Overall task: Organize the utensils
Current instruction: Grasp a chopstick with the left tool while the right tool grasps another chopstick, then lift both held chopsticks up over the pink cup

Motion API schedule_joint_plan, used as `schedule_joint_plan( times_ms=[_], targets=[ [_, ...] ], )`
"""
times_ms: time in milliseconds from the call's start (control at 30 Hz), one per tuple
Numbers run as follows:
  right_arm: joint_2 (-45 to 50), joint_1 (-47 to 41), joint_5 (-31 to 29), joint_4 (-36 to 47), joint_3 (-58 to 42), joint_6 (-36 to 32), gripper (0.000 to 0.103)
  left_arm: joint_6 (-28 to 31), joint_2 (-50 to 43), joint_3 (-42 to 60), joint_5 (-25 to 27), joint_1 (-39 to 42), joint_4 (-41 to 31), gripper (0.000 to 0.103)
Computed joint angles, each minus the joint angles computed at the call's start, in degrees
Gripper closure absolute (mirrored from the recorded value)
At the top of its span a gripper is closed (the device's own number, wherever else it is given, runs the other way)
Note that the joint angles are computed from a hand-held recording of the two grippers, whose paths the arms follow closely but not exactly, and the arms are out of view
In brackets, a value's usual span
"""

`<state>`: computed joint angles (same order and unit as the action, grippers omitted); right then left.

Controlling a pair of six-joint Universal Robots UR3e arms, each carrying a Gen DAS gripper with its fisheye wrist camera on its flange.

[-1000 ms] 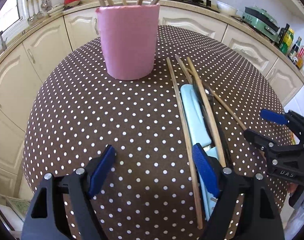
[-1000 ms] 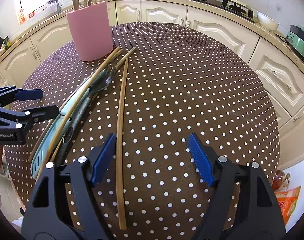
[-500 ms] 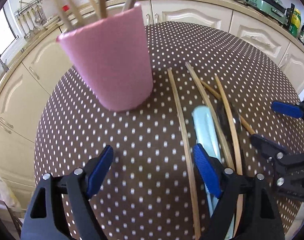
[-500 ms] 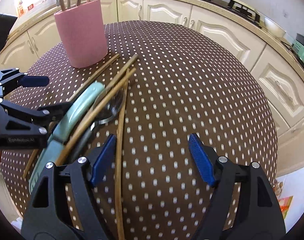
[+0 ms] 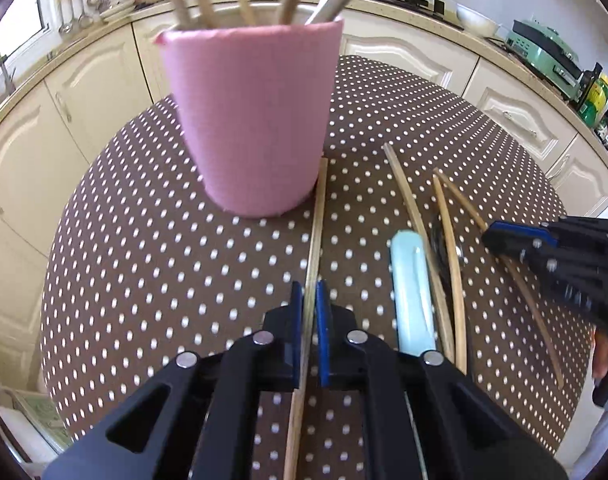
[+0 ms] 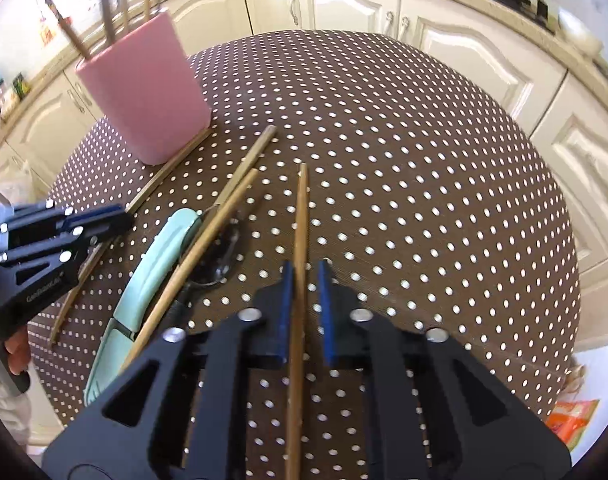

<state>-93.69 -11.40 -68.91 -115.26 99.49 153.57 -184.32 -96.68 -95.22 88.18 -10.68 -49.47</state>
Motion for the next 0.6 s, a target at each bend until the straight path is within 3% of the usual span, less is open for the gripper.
schedule_joint_plan(
  times_ms=[367,600],
  targets=[
    [-7.09,-6.04,2.44,11.49,1.94,-8.19,0.097,1.04,4.95,-0.70,-4.99,3.78,-10.74,0.097],
    [-6.15,-5.03,-0.47,14.85,-0.96,-9.35,0.097,1.25,-8.36,17.26,-2.70,1.87,-18.74,0.097]
  ],
)
